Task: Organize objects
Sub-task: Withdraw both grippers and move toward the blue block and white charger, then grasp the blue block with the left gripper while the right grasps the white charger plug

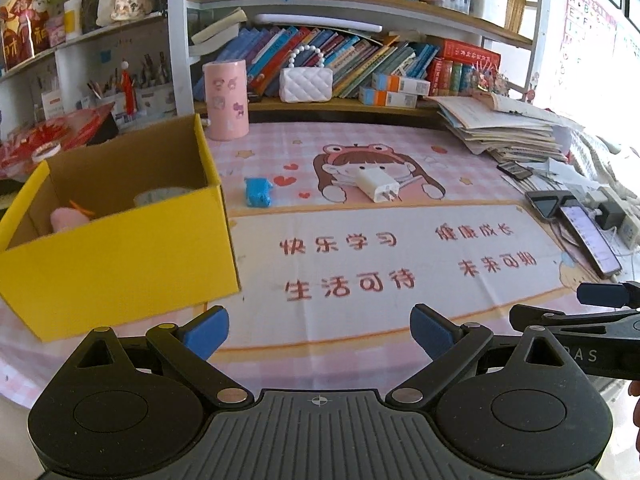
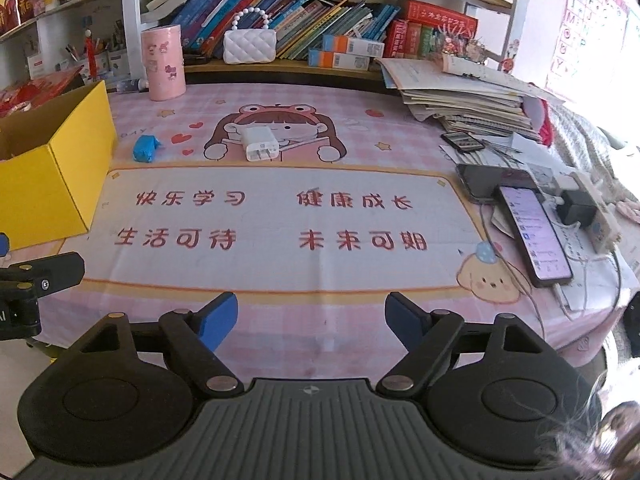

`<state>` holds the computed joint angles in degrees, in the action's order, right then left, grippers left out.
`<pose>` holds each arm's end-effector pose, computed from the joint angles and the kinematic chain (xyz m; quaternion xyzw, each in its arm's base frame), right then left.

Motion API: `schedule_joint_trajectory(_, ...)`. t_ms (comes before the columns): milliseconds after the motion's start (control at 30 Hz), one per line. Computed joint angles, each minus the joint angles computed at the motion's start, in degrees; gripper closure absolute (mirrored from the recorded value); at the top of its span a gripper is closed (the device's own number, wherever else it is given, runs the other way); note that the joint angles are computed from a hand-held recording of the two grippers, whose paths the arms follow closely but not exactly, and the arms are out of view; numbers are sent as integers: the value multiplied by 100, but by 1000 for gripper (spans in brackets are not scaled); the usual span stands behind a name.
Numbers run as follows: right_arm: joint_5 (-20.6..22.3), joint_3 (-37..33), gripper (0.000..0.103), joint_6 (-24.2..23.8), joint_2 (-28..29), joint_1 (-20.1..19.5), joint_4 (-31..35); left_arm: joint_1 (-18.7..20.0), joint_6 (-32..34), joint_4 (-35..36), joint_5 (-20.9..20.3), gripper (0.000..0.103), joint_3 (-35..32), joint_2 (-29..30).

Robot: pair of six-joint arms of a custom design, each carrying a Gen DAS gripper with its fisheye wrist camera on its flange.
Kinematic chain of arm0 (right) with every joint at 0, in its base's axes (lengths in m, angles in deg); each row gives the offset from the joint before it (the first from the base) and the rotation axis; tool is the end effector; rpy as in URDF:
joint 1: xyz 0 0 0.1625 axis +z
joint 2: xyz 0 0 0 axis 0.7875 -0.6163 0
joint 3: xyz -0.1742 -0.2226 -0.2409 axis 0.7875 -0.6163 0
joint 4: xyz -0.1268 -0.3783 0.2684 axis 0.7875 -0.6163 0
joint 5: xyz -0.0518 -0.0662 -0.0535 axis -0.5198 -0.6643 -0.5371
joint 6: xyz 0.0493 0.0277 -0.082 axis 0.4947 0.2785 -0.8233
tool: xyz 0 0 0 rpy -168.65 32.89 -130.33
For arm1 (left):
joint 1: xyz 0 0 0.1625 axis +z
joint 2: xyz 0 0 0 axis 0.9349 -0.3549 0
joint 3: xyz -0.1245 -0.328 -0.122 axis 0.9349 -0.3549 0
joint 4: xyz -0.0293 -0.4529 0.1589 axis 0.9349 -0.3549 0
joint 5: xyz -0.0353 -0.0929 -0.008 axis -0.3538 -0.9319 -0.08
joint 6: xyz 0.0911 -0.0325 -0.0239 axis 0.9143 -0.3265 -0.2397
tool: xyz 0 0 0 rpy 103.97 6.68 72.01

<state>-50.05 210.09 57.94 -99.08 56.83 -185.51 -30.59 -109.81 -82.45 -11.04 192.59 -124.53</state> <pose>0.2093 -0.3893 0.0403 0.2610 -0.8525 0.3083 0.3318 -0.1077 -0.3723 0.1532 0.1004 0.8353 -0.4083 0.3542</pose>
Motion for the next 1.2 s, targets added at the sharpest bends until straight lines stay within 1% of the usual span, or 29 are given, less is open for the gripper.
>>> schedule_joint_trajectory(133, 315, -193, 26, -118, -49, -181, 256, 183, 155, -477, 120, 7, -314, 622)
schedule_joint_trajectory(200, 463, -313, 30, -205, -51, -272, 388, 270, 265, -744, 190, 10, -477, 945)
schedule_joint_trajectory(267, 618, -454, 33, -334, -23, -362, 504, 374, 423, -1009, 266, 17, -688, 1325)
schedule_joint_trajectory(333, 813, -610, 39, -473, 10, -464, 605, 477, 513, -1195, 370, 29, -907, 1682)
schedule_joint_trajectory(367, 939, -697, 42, -549, 31, -517, 660, 531, 545, -1283, 425, 32, -1013, 1839)
schedule_joint_trajectory(400, 1057, -794, 44, -626, 60, -568, 714, 601, 604, -1409, 479, 38, -1145, 2025)
schedule_joint_trajectory(433, 1185, -903, 45, -712, 100, -618, 773, 647, 644, -1502, 535, 40, -1240, 2163)
schedule_joint_trajectory(533, 1504, -1221, 45, -903, 259, -732, 885, 806, 1064, -2146, 817, 42, -1615, 2767)
schedule_joint_trajectory(667, 1827, -1750, 47, -1077, 567, -841, 1154, 1048, 1617, -2743, 971, 42, -2123, 3395)
schedule_joint_trajectory(800, 2045, -2318, 49, -1191, 878, -905, 1563, 1256, 1885, -2948, 1128, 46, -2533, 3816)
schedule_joint_trajectory(933, 2272, -2879, 49, -1250, 1153, -927, 2143, 1438, 2217, -3236, 1327, 46, -2903, 4189)
schedule_joint_trajectory(1067, 2308, -3417, 50, -1501, 1528, -887, 2603, 1597, 2414, -3419, 1407, 46, -3251, 4478)
schedule_joint_trajectory(1133, 2266, -3683, 50, -1548, 1725, -863, 2823, 1681, 2560, -3489, 1449, 46, -3433, 4633)
schedule_joint_trajectory(1200, 2191, -3996, 50, -1544, 1938, -846, 3099, 1759, 2543, -3409, 1503, 46, -3547, 4713)
